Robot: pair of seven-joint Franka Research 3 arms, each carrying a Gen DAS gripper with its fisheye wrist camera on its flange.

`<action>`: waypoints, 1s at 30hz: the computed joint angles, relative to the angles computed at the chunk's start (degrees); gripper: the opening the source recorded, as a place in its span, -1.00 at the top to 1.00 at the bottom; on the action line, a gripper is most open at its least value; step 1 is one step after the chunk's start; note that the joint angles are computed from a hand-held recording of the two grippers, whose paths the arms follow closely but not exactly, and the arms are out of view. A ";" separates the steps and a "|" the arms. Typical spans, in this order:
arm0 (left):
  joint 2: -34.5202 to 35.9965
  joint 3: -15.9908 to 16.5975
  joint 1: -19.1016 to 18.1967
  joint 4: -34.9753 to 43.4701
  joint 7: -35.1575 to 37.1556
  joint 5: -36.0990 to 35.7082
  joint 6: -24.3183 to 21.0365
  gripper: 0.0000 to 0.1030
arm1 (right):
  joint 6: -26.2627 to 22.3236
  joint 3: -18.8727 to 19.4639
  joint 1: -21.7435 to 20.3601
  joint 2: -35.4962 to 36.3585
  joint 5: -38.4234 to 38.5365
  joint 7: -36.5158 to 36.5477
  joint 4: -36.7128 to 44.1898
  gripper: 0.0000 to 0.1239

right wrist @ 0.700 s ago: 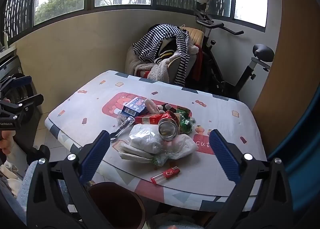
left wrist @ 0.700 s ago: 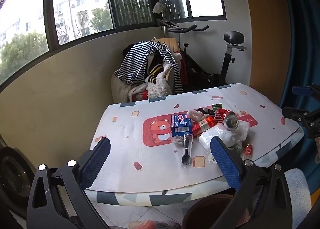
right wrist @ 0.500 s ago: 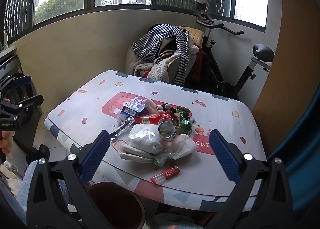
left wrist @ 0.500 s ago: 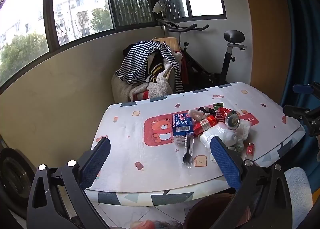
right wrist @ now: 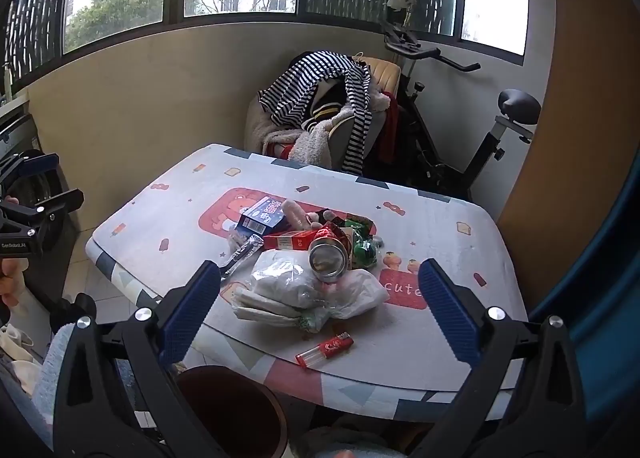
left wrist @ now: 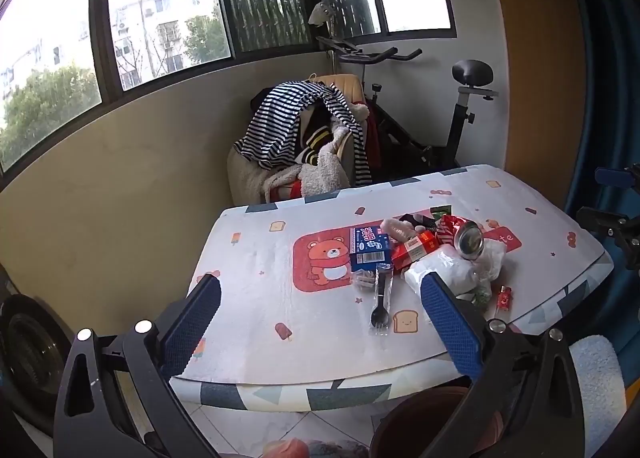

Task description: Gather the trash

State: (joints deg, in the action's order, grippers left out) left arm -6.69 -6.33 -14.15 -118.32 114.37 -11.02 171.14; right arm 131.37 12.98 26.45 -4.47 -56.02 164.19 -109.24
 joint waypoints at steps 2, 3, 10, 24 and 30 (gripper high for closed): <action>-0.40 0.31 -0.31 -0.37 1.22 -0.68 0.19 -0.91 | -0.46 0.12 0.09 -0.13 -0.09 -0.06 0.01 -0.57; -0.38 0.35 -0.39 -0.61 1.54 -0.68 0.56 -0.91 | -0.81 0.19 0.13 -0.09 -0.19 -0.01 0.08 -0.57; -1.08 1.09 -1.16 -0.71 3.20 -2.44 -0.25 -0.91 | -0.61 0.42 0.03 -0.84 -0.26 0.50 -0.68 -0.57; -1.35 0.82 -1.13 -0.71 1.92 -1.17 -0.21 -0.91 | -1.47 0.77 0.09 -1.14 -0.93 0.70 -0.69 -0.57; -1.43 0.86 -1.13 -0.81 1.97 -1.14 -0.33 -0.91 | -1.55 0.94 0.04 -1.30 -1.00 0.64 -0.82 -0.57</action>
State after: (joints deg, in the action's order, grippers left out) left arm -8.12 -5.47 -15.28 -119.13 116.34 -12.16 170.81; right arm 129.81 13.92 26.49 -5.77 -57.02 164.83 -110.06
